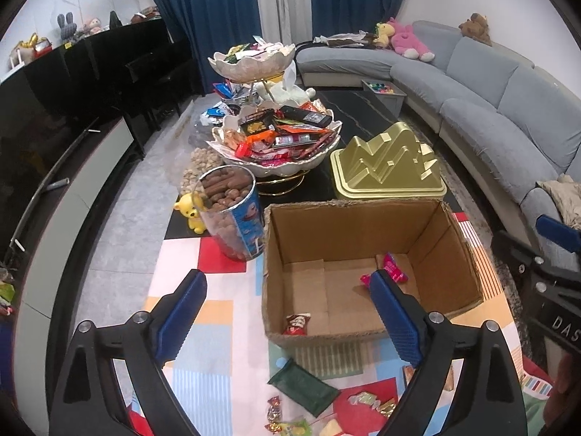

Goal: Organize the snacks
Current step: 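Withdraw both tools from the box back toward the remaining snacks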

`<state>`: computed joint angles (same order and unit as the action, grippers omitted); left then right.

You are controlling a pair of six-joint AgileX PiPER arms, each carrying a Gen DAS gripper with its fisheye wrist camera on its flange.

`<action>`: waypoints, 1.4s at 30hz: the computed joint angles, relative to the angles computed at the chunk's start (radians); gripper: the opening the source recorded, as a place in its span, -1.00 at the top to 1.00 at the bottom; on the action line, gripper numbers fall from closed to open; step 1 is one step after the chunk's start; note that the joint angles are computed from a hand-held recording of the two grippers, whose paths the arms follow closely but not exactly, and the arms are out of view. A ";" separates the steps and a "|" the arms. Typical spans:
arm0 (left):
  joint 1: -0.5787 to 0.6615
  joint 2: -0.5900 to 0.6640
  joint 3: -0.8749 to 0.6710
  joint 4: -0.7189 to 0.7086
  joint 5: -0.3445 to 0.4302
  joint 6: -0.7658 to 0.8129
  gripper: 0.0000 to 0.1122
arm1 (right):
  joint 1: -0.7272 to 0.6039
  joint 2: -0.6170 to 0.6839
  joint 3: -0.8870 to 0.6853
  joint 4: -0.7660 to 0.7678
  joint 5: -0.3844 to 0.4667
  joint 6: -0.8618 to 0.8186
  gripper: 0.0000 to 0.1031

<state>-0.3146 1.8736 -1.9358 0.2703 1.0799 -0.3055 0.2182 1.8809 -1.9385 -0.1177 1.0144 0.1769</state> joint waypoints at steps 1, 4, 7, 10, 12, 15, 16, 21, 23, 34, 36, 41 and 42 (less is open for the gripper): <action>0.001 -0.009 0.012 -0.001 -0.001 -0.004 -0.67 | 0.003 -0.010 0.011 -0.008 -0.002 0.006 -0.52; 0.000 -0.041 0.052 -0.002 -0.008 -0.016 -0.68 | 0.008 -0.037 0.046 -0.009 -0.013 0.008 -0.52; -0.003 -0.073 0.092 -0.005 -0.012 -0.030 -0.70 | 0.010 -0.062 0.078 -0.002 -0.020 0.005 -0.52; -0.010 -0.101 0.129 0.004 -0.017 -0.047 -0.70 | 0.013 -0.089 0.118 0.000 -0.033 0.012 -0.52; -0.014 -0.121 0.158 0.004 -0.020 -0.052 -0.70 | 0.020 -0.110 0.152 -0.011 -0.043 0.021 -0.52; -0.020 -0.152 0.205 0.005 -0.021 -0.062 -0.70 | 0.029 -0.144 0.204 -0.028 -0.060 0.035 -0.52; -0.024 -0.163 0.221 0.010 -0.024 -0.068 -0.70 | 0.034 -0.157 0.224 -0.039 -0.068 0.043 -0.52; -0.051 -0.214 0.293 0.042 -0.015 -0.112 -0.70 | 0.040 -0.213 0.302 -0.037 -0.092 0.051 -0.52; -0.058 -0.231 0.318 0.050 -0.014 -0.130 -0.70 | 0.041 -0.232 0.328 -0.030 -0.098 0.047 -0.52; -0.122 -0.351 0.475 0.099 -0.007 -0.291 -0.70 | 0.039 -0.317 0.433 0.008 -0.129 -0.021 -0.52; -0.141 -0.371 0.510 0.105 -0.005 -0.322 -0.70 | 0.040 -0.338 0.459 0.014 -0.135 -0.041 -0.52; -0.186 -0.400 0.572 0.140 0.004 -0.393 -0.70 | 0.043 -0.376 0.513 0.021 -0.146 -0.086 -0.52; -0.195 -0.408 0.587 0.147 0.004 -0.409 -0.70 | 0.043 -0.381 0.524 0.027 -0.147 -0.096 -0.52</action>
<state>-0.5097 1.4656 -1.3487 0.4173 1.0842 -0.7147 0.2614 1.4995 -1.4144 -0.0910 0.8673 0.0809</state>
